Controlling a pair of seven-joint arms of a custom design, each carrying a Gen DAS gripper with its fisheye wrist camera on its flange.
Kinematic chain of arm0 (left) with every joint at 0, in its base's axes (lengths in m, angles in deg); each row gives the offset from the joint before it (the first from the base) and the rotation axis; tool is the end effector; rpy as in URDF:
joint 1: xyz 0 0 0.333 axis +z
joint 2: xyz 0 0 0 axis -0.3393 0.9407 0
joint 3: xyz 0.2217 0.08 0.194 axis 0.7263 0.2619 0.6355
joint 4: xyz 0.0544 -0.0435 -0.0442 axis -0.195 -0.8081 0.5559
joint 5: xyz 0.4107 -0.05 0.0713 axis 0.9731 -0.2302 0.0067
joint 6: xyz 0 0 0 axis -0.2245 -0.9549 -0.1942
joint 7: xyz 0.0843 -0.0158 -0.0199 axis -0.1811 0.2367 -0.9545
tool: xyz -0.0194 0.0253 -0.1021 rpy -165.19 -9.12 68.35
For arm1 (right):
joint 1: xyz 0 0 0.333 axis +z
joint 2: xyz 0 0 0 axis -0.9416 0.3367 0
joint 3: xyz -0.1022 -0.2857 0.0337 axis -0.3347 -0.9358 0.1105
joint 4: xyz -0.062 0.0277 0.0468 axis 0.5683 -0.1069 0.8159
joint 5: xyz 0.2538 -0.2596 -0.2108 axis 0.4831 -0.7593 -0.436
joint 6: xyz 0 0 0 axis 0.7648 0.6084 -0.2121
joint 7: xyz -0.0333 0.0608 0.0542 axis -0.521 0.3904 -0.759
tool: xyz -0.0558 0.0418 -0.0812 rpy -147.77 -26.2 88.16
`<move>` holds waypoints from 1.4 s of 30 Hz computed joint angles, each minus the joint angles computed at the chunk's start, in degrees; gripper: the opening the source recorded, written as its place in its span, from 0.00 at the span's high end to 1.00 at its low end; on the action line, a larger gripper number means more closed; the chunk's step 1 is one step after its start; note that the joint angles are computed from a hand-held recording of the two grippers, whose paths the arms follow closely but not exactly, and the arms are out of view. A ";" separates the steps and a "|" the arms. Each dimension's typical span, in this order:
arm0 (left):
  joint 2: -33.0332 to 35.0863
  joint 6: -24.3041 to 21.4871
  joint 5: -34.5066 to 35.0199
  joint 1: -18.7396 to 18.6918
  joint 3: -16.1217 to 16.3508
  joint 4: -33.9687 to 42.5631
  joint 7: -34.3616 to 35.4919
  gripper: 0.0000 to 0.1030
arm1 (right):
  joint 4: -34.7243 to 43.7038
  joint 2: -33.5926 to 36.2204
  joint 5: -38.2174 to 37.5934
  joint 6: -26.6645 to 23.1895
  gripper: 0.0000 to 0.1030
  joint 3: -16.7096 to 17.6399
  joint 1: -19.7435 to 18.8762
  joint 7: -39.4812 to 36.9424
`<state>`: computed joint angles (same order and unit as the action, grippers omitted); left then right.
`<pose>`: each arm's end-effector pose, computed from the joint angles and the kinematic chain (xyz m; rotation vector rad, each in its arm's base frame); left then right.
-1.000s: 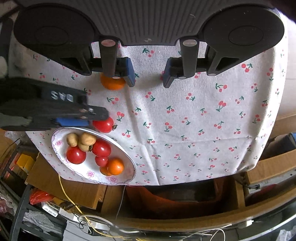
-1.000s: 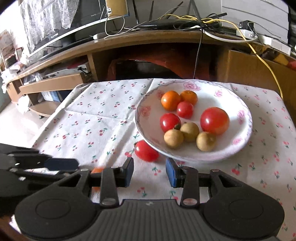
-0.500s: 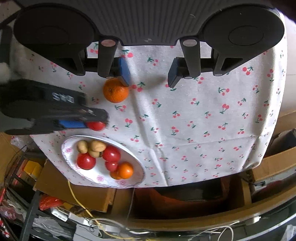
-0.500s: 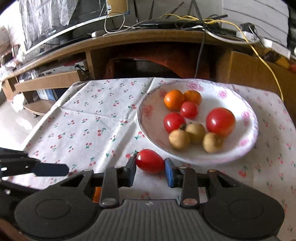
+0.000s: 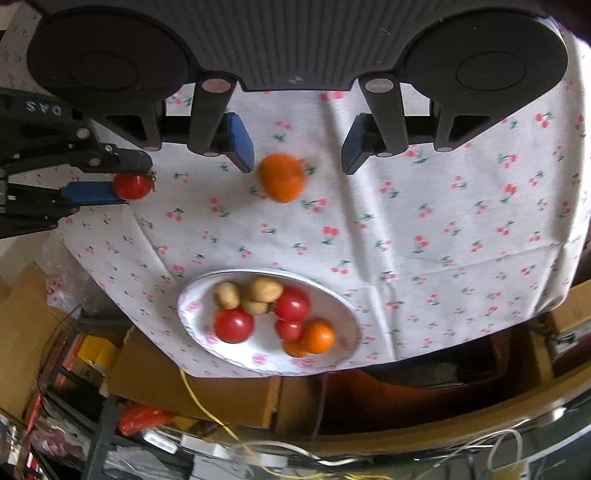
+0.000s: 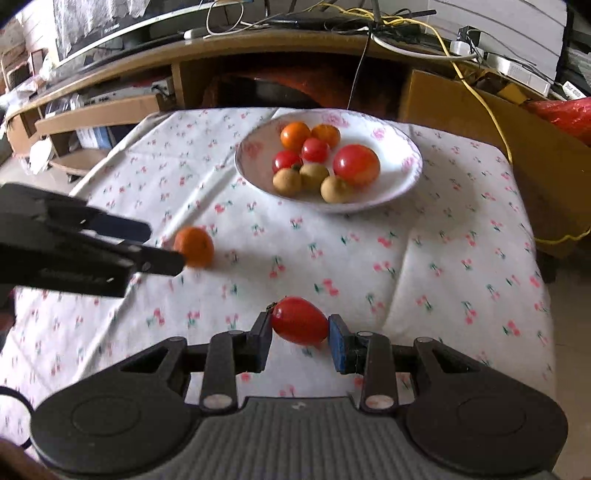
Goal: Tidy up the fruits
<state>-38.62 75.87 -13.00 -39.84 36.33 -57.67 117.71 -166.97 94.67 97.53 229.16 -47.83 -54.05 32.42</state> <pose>0.5809 -0.3413 0.4446 -1.8857 1.8594 -0.7524 0.6220 0.2575 0.4556 -2.2862 1.1057 -0.3365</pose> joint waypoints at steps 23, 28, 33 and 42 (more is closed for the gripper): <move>4.72 -11.12 8.10 -4.94 1.19 7.52 -8.22 0.63 | -0.68 0.52 0.88 1.19 0.67 -0.06 -1.10 -0.89; 4.76 -11.34 7.34 -4.41 0.65 7.67 -8.76 0.61 | -1.10 0.05 1.86 0.52 0.67 0.06 -1.35 -1.74; 5.90 -13.36 9.97 -5.40 1.32 9.25 -10.38 0.35 | -1.40 -0.03 3.04 0.93 0.67 0.17 -1.47 -3.29; 6.95 -14.52 12.54 -5.93 1.74 10.37 -12.04 0.24 | -1.22 0.13 3.38 1.03 0.67 0.11 -1.37 -3.81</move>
<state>-31.67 61.36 -0.47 -45.77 38.07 -47.30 105.67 -168.19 94.80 100.91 230.19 -47.72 -55.42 28.61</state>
